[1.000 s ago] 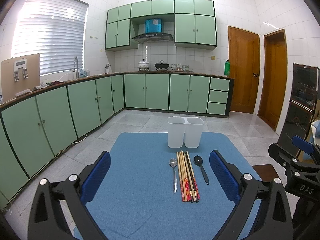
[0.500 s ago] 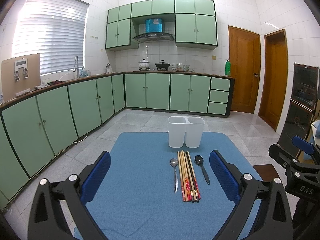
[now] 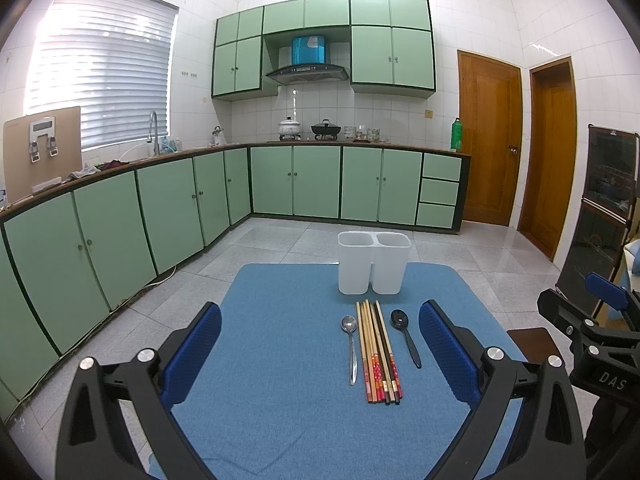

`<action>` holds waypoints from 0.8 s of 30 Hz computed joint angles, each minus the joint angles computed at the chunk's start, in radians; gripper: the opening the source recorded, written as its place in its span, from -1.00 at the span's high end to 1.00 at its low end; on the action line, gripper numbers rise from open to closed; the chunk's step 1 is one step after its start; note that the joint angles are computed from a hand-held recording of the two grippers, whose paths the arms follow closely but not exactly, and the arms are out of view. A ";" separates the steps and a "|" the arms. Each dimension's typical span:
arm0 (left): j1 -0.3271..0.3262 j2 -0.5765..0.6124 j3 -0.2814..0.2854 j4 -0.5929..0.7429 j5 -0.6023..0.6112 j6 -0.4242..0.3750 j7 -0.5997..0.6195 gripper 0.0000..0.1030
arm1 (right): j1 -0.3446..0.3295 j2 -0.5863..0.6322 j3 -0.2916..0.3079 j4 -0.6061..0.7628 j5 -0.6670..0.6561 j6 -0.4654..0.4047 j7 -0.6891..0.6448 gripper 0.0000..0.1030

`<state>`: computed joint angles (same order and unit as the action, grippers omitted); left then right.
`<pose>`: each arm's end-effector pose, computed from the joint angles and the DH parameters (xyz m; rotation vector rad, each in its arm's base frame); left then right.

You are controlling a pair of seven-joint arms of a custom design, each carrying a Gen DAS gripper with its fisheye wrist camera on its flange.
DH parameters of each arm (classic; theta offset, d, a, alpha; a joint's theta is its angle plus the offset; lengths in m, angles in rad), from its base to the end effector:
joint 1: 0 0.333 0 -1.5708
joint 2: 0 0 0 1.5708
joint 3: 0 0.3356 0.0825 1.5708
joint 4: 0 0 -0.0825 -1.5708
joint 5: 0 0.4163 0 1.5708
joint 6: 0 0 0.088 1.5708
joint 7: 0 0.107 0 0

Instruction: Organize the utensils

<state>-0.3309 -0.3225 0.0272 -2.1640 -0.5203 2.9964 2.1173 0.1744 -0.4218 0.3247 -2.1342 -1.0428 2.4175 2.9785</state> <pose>0.5133 -0.1213 0.6734 -1.2361 1.8209 -1.2205 0.4319 0.2645 0.6617 -1.2758 1.7279 -1.1426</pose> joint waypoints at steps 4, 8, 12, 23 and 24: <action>-0.034 0.014 0.066 0.012 -0.078 -0.011 0.104 -0.88 | -0.004 0.012 -0.001 -0.005 -0.014 0.009 0.018 -0.90; 0.000 0.023 0.037 0.017 -0.088 -0.018 0.111 -0.88 | 0.000 0.036 -0.015 -0.004 -0.024 0.022 0.028 -0.90; 0.034 0.080 0.009 0.054 -0.076 -0.013 0.102 -0.88 | 0.001 0.059 -0.038 0.008 -0.014 0.031 0.015 -0.90; 0.218 0.329 -0.141 0.251 0.263 -0.064 -0.169 -0.88 | 0.009 0.255 -0.149 0.126 0.072 0.062 -0.093 -0.90; 0.225 0.355 -0.148 0.274 0.295 -0.076 -0.193 -0.88 | 0.011 0.282 -0.163 0.142 0.089 0.071 -0.106 -0.90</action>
